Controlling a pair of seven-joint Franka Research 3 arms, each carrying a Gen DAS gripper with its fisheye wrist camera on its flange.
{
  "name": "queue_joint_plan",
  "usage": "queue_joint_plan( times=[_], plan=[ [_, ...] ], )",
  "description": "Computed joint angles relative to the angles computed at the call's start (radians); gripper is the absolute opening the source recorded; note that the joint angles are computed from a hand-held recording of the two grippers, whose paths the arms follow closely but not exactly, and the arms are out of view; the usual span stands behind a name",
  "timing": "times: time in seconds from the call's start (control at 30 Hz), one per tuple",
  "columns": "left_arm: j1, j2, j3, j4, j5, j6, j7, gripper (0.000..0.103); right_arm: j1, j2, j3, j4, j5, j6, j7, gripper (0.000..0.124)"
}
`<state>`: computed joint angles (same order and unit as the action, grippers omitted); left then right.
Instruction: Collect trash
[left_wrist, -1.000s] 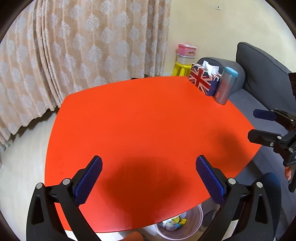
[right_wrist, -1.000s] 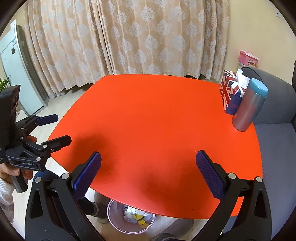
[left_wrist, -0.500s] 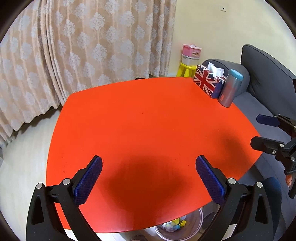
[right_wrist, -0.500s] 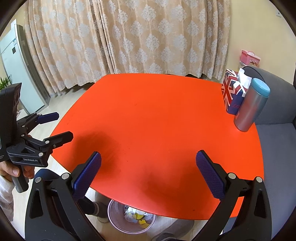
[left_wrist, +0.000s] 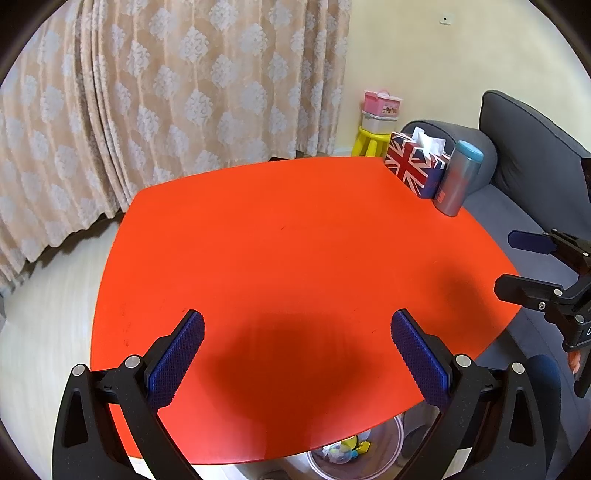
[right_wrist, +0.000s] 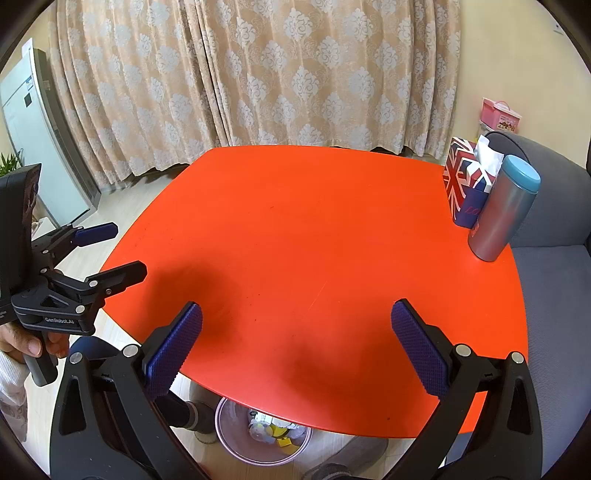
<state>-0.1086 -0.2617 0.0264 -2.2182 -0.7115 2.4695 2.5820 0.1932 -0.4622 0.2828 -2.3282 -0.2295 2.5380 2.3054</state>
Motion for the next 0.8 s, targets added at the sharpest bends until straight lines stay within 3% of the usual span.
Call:
queue_joint_plan(
  times=[0.8],
  plan=[
    [-0.015,-0.011,-0.003,-0.008,0.002,0.006,-0.006,0.097,0.000,-0.003,-0.003,-0.008,0.002,0.004,-0.002,0.100]
  ],
)
